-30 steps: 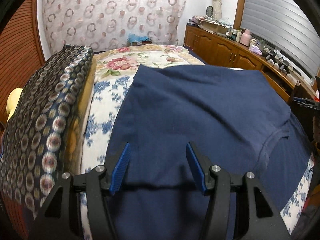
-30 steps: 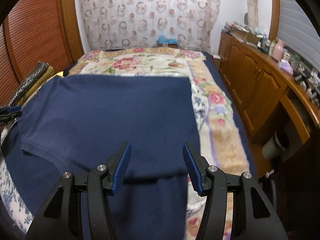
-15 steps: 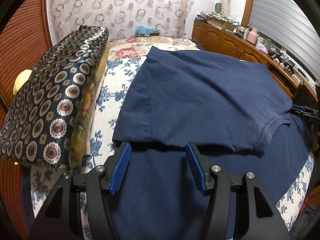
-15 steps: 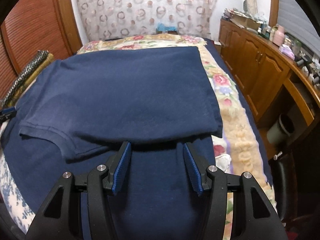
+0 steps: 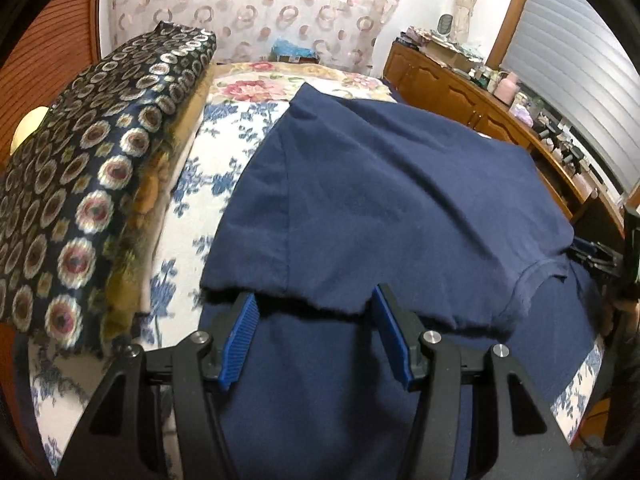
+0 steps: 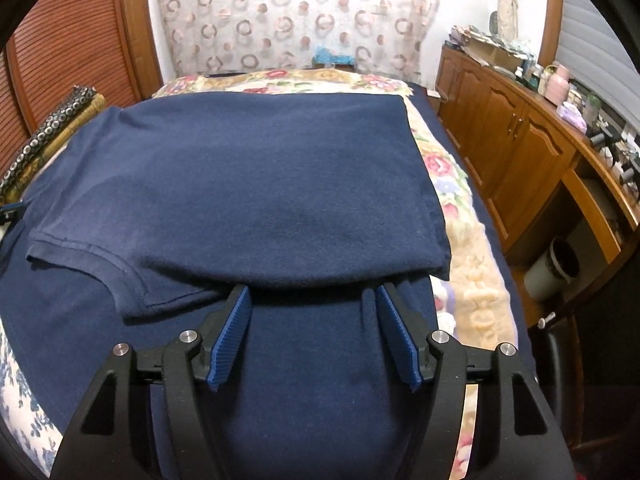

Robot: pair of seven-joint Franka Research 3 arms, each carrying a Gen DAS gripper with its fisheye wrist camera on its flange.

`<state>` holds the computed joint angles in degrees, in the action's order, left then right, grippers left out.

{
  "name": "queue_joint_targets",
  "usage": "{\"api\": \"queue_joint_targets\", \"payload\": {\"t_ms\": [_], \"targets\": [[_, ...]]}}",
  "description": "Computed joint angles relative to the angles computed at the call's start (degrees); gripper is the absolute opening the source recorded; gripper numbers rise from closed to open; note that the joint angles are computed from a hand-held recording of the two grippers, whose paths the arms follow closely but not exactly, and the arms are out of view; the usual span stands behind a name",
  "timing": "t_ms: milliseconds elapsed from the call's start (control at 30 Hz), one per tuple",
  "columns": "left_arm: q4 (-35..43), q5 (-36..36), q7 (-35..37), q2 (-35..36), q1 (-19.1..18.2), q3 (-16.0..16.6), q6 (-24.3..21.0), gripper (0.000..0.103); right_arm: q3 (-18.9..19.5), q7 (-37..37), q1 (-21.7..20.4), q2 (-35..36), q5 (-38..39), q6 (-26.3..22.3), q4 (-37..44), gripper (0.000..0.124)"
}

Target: Fold small clothes

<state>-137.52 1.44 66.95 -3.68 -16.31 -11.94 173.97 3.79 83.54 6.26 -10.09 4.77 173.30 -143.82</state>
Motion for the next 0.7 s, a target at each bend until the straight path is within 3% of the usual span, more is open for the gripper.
{"api": "queue_joint_targets", "payload": {"t_ms": [133, 300, 367, 467, 567, 700], "targets": [[1.79, -4.66, 3.23, 1.67, -0.48, 0.42, 0.59, 0.057, 0.32, 0.51, -0.03, -0.04, -0.20, -0.01, -0.12, 0.068], [3.14, 7.94, -6.07, 2.72, 1.95, -0.76, -0.28, 0.055, 0.44, 1.63, 0.16, -0.10, -0.51, -0.09, -0.08, 0.069], [3.43, 13.25, -10.44, 2.72, 2.66, -0.86, -0.85, 0.049, -1.72, -0.79, 2.50, -0.13, 3.63, -0.15, 0.15, 0.069], [3.07, 12.91, -10.22, 2.63, 2.84, -0.73, -0.17, 0.041, -7.23, -9.94, 8.82, -0.11, 17.39, -1.00, 1.09, 0.069], [3.33, 10.88, -7.90, 2.76, 2.74, -0.64, -0.54, 0.040, -5.31, -9.87, 6.80, 0.90, 18.20, -1.20, 2.23, 0.069], [3.67, 10.39, -7.30, 3.24, 2.96, -0.59, 0.12, 0.027, -2.12, -4.22, 3.44, 2.71, 12.86, -1.67, 4.43, 0.066]]}}
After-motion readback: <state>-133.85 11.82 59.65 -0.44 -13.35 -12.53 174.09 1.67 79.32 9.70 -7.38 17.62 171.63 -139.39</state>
